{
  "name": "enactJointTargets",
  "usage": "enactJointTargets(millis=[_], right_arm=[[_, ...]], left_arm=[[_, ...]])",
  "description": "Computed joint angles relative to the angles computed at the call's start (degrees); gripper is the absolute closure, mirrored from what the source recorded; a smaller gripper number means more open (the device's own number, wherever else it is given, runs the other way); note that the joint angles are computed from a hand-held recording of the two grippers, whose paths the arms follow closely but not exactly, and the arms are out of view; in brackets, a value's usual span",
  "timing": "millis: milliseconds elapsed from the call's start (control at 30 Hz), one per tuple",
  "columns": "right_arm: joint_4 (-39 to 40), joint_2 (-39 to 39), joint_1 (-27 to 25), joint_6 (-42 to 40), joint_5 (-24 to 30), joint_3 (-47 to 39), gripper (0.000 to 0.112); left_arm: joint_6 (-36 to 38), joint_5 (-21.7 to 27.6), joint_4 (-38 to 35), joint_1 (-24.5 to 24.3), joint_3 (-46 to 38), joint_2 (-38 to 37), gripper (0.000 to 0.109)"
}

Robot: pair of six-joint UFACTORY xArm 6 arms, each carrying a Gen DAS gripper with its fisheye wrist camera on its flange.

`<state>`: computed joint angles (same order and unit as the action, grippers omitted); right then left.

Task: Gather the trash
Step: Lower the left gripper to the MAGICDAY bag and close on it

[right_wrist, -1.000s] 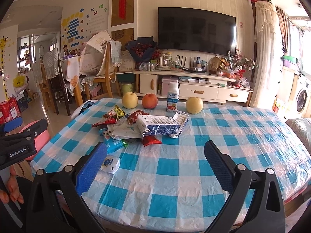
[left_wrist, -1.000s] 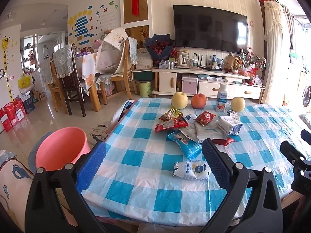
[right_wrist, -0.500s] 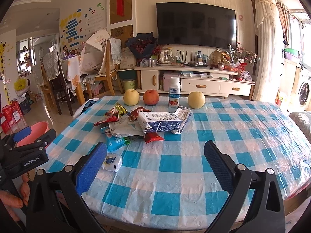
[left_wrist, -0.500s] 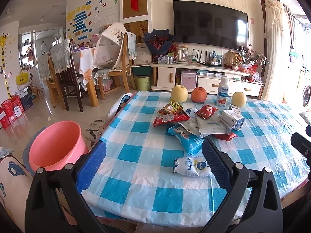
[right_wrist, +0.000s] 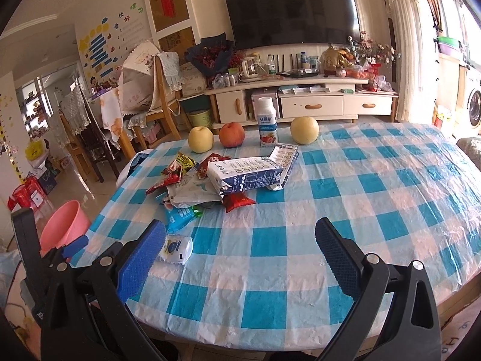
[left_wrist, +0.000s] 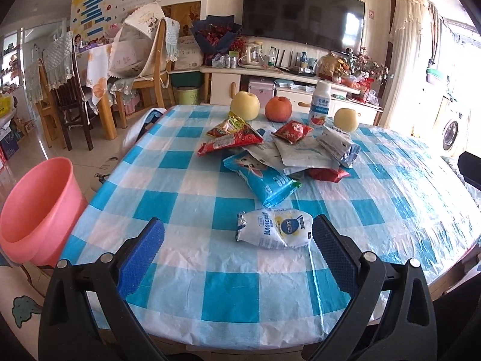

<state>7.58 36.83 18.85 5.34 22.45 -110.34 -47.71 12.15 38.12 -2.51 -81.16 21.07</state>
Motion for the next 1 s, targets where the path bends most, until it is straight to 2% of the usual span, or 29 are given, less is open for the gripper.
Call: enactJointTargets(millis=[100, 233, 433, 667, 800, 967, 1000], right_arm=[[1.7, 1.5, -0.5, -0.3, 2.3, -2.5, 0.014], [6.0, 4.3, -1.3, -1.2, 6.6, -7.4, 0.014], [6.4, 8.5, -1.2, -1.8, 11.7, -14.3, 0.014], [5.7, 13.8, -0.8, -2.8, 16.6, -22.8, 0.014], [4.9, 16.7, -0.9, -2.1, 18.9, -27.3, 0.014], [4.2, 22.5, -1.1, -0.8, 24.1, -37.3, 0.014], [4.2, 25.0, -1.2, -0.4, 26.3, -41.8, 0.014]], left_arm=[[9.2, 1.4, -10.0, -0.9, -1.6, 2.7, 0.009], [15.3, 3.0, -17.7, -1.6, -5.1, 6.1, 0.009], [27.1, 4.7, -30.3, -3.1, -9.7, 10.5, 0.009], [27.1, 8.9, -27.3, -3.8, -15.4, 14.6, 0.009], [28.8, 11.8, -29.2, -4.0, -18.8, 16.7, 0.009], [30.9, 14.7, -30.3, -4.4, -23.3, 19.7, 0.009], [30.7, 15.0, -29.7, -4.4, -24.0, 20.1, 0.009]])
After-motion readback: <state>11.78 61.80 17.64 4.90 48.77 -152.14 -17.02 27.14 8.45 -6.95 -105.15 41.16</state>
